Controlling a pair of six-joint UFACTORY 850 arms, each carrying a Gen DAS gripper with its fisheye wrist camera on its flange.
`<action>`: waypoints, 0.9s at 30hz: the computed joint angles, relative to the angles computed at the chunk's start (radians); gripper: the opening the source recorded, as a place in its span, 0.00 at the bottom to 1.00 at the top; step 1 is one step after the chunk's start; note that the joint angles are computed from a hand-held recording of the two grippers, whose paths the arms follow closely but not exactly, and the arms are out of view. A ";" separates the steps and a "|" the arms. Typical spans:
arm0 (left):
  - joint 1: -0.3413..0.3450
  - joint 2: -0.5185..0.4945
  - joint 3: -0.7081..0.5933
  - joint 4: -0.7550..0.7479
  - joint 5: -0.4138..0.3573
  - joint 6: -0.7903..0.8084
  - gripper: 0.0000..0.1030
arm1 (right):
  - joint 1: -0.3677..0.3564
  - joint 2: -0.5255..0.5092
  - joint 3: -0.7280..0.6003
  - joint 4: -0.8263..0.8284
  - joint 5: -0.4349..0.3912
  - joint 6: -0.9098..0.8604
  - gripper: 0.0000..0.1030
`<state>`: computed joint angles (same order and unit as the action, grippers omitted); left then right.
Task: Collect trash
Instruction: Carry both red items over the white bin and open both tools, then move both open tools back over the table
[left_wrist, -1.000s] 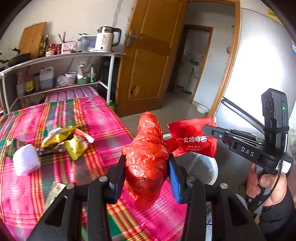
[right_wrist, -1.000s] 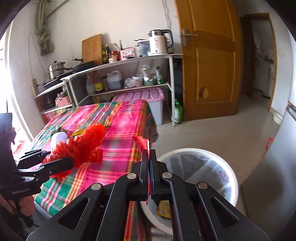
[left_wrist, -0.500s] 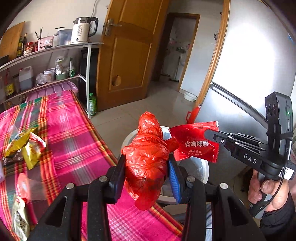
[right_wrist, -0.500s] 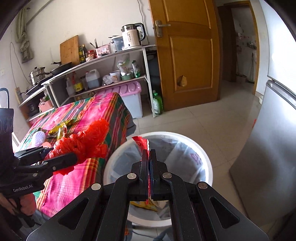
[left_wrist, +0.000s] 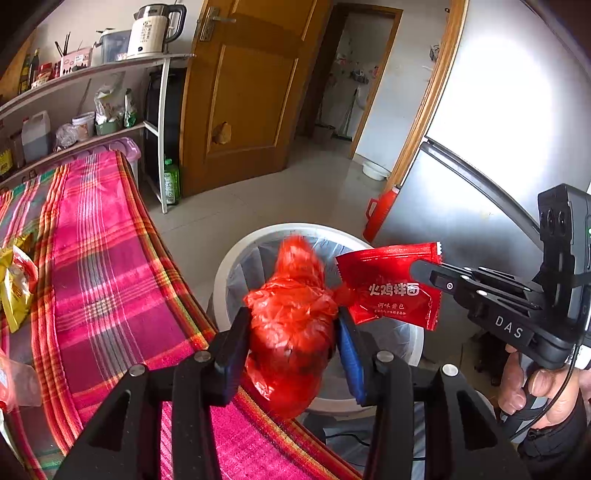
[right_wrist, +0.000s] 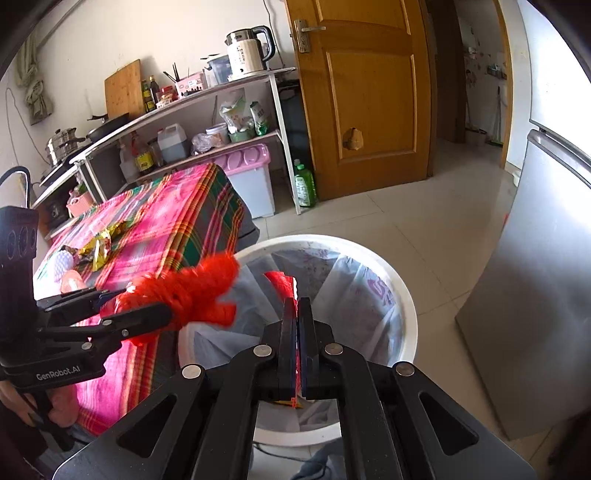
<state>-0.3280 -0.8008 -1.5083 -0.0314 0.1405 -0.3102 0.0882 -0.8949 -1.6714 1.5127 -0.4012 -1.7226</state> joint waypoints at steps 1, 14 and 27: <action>0.001 -0.002 -0.002 0.010 -0.002 -0.012 0.48 | 0.001 -0.003 -0.002 -0.006 0.003 0.005 0.02; 0.005 0.075 0.105 -0.021 0.090 -0.004 0.52 | 0.009 0.045 0.060 0.128 0.004 -0.125 0.10; 0.006 0.220 0.311 -0.258 0.224 0.210 0.52 | 0.034 0.142 0.179 0.270 -0.062 -0.280 0.19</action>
<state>-0.3220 -0.5812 -1.1976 -0.2895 0.3650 -0.1002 0.1219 -0.7532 -1.4927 1.7825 -0.4629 -2.0027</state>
